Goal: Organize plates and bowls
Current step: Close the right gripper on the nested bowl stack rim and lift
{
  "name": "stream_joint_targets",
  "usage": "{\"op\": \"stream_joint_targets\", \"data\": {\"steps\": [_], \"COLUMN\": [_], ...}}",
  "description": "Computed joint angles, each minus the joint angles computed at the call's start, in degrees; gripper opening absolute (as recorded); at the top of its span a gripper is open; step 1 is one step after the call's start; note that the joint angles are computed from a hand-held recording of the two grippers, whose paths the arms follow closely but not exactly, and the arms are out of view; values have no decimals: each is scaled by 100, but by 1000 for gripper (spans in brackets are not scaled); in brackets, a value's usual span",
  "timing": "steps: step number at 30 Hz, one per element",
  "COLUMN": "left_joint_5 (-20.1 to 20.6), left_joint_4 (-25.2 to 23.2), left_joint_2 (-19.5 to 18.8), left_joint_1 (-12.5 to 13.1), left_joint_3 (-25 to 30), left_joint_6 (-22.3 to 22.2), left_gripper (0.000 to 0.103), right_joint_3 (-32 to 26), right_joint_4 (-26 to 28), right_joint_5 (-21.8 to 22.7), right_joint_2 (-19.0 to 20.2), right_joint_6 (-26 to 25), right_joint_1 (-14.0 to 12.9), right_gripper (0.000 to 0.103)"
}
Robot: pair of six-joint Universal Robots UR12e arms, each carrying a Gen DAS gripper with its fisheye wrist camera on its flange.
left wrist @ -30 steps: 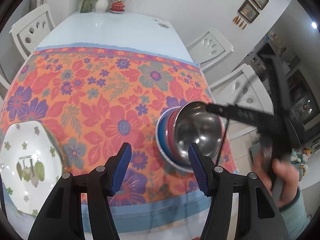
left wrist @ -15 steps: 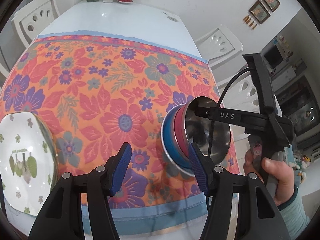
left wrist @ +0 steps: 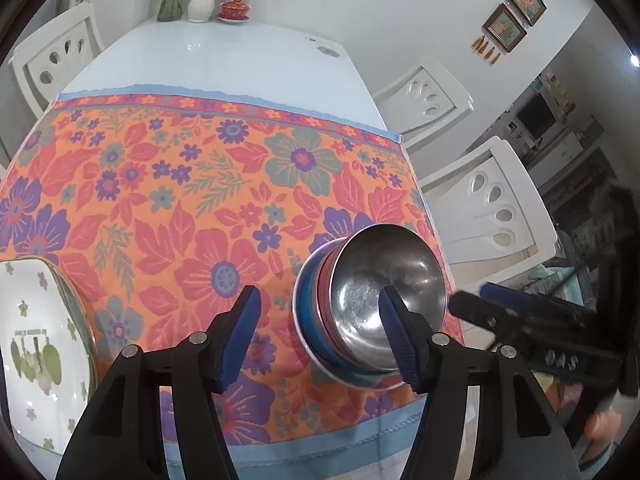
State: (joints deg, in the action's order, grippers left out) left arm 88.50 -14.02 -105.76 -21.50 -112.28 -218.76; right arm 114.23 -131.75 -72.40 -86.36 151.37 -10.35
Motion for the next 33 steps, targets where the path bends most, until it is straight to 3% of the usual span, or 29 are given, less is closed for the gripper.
{"op": "stream_joint_targets", "data": {"steps": [10,16,22,33], "left_joint_5": [-45,-164,-482,-1059], "left_joint_4": [-336,-554,-682,-477], "left_joint_2": [-255,-431,-580,-756], "left_joint_1": [-36,-20,94,283], "left_joint_3": [276,430,448,366], "left_joint_6": [33,29,-188,-551], "left_gripper": [59,59,59,59], "right_joint_3": [147,66,-192,-507], "right_joint_4": [-337,-245,608,1466], "right_joint_5": [-256,-214,426,1153], "right_joint_2": [24,194,512,987], "right_joint_6": [-303,-309,-183,-79], "right_joint_1": [-5,-14,-190,-297], "right_gripper": [67,67,67,67]}}
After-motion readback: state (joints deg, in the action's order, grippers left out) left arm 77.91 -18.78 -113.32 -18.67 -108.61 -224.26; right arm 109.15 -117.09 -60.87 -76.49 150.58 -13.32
